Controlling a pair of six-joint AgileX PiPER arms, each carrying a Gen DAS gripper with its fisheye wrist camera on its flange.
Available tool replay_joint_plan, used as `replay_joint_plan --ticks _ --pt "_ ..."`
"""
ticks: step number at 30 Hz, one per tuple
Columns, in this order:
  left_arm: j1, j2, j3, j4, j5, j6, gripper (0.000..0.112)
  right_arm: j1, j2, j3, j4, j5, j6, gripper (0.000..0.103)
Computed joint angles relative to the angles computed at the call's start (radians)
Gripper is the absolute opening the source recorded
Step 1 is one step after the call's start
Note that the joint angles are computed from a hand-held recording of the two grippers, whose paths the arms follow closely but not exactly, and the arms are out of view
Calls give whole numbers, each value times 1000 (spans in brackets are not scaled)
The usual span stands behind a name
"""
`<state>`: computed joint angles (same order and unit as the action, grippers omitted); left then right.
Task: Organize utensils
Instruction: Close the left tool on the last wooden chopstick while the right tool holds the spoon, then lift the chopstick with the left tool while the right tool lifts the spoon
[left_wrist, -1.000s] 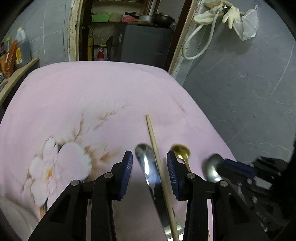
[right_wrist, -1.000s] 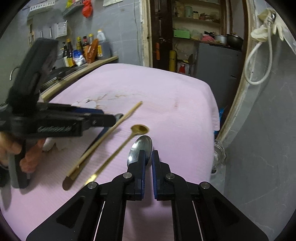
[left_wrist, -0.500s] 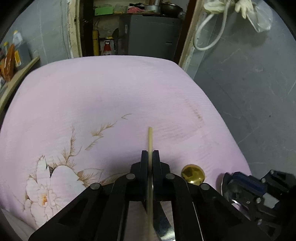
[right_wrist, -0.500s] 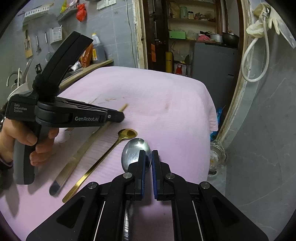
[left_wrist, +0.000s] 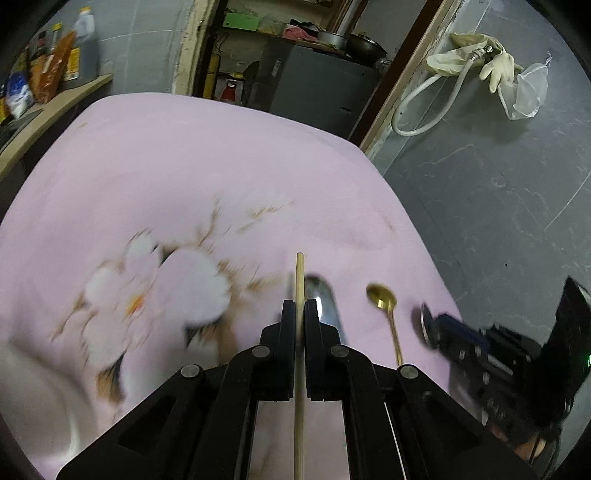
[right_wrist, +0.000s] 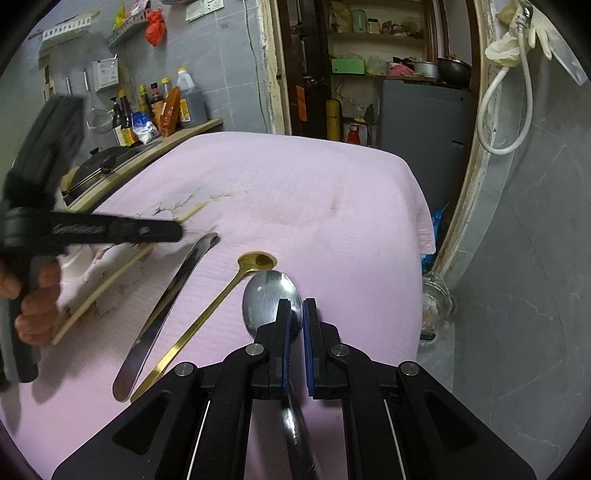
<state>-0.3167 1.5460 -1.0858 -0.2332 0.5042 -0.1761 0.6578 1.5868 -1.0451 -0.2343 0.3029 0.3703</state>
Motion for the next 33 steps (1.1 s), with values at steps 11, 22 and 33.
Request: replay_joint_plan --ticks 11,22,33 --pt "-11 -135 161 -37 3 -69 2 39 -78 69 74 28 28 7" --pt "22 -181 174 -90 118 74 3 111 -131 98 -5 80 61 31" --pt "7 -181 120 -30 273 160 4 169 -17 -54 -98 231 -9 47"
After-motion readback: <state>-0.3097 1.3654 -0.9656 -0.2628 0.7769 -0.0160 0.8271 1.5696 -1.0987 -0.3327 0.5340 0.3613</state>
